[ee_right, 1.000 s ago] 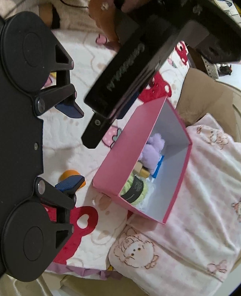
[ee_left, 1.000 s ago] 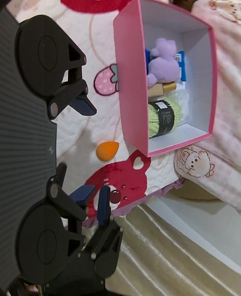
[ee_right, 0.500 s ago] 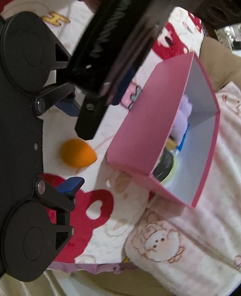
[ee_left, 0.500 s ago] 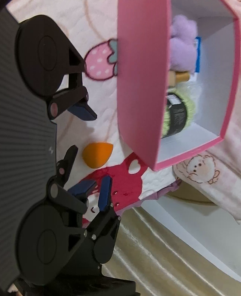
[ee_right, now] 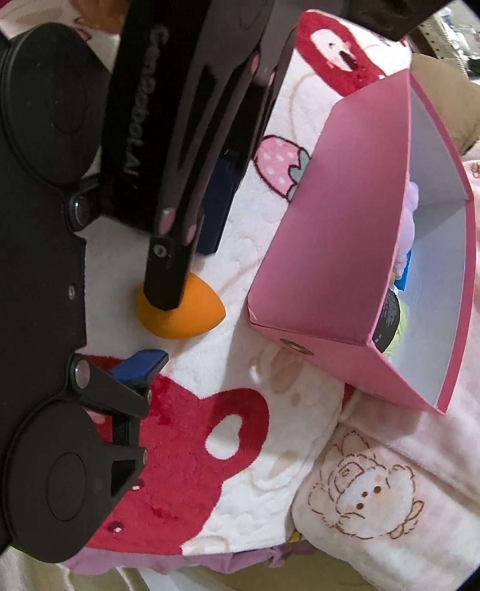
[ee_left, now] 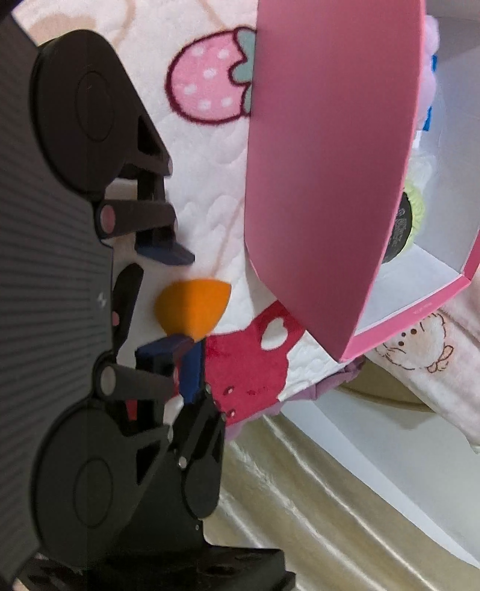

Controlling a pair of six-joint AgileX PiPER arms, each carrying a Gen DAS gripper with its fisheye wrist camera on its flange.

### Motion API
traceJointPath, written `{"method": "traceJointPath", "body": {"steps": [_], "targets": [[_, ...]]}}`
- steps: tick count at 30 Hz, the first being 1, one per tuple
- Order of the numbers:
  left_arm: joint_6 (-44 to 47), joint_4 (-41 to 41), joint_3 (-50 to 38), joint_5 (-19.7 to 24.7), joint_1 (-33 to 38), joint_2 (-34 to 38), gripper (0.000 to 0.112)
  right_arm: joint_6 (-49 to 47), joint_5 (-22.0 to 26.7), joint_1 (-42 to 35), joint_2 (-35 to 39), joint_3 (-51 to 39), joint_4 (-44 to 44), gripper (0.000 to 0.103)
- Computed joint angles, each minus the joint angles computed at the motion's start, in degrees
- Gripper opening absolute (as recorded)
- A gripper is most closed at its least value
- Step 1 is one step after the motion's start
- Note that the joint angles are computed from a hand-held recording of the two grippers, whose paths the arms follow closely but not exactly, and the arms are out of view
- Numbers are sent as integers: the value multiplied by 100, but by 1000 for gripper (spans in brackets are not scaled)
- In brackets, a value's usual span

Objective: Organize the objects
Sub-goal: 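Close the left gripper on the orange makeup sponge, then lift the sponge and carry it over the pink box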

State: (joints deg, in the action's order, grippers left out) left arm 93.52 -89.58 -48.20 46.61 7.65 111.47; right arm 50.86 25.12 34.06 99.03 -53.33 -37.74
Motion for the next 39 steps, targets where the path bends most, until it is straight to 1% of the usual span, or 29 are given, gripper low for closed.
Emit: {"method": "traceJointPath", "body": {"steps": [1, 2, 5, 7, 13, 15, 19, 23, 25, 27, 30, 32, 35, 37, 39], "targets": [[-65, 81, -58, 123, 28, 70, 31, -106, 32, -16, 14, -30, 146, 60], [-134, 167, -97, 173, 28, 105, 27, -257, 75, -33, 38, -85, 315, 54], [-5, 85, -33, 176, 13, 85, 27, -108, 229, 57, 53, -125, 241, 51], [-58, 129, -28, 187, 26, 63, 27, -87, 265, 92, 45, -136, 223, 51], [-193, 235, -11, 134, 16, -28, 27, -536, 197, -6, -80, -123, 760, 51], [-392, 399, -8, 102, 17, -121, 27, -629, 247, 30, -125, -139, 860, 52], [-1136, 982, -64, 183, 119, -353, 26, -589, 323, 136, -256, -133, 901, 52], [-1720, 1526, -71, 198, 204, -726, 25, -387, 567, 366, -346, -258, 890, 52], [-1871, 1635, -91, 431, 383, -828, 24, -34, 855, 508, -267, -480, 923, 53], [-2148, 1898, -157, 427, 431, -943, 24, 435, 1175, 695, -151, -753, 882, 53], [-2181, 2193, -63, 401, 546, -1271, 24, 952, 1310, 955, -111, -860, 773, 53], [-2433, 2477, -86, 642, 715, -1418, 24, 1216, 1497, 1207, -152, -886, 460, 53], [-2638, 2827, -53, 788, 857, -1807, 24, 1512, 1554, 1415, -322, -850, 337, 53], [-2707, 3018, -22, 869, 944, -2112, 24, 1877, 1677, 1652, -426, -853, 58, 53], [-2776, 3210, -29, 1050, 1088, -2410, 24, 2160, 1768, 1841, -543, -861, -143, 53]]}}
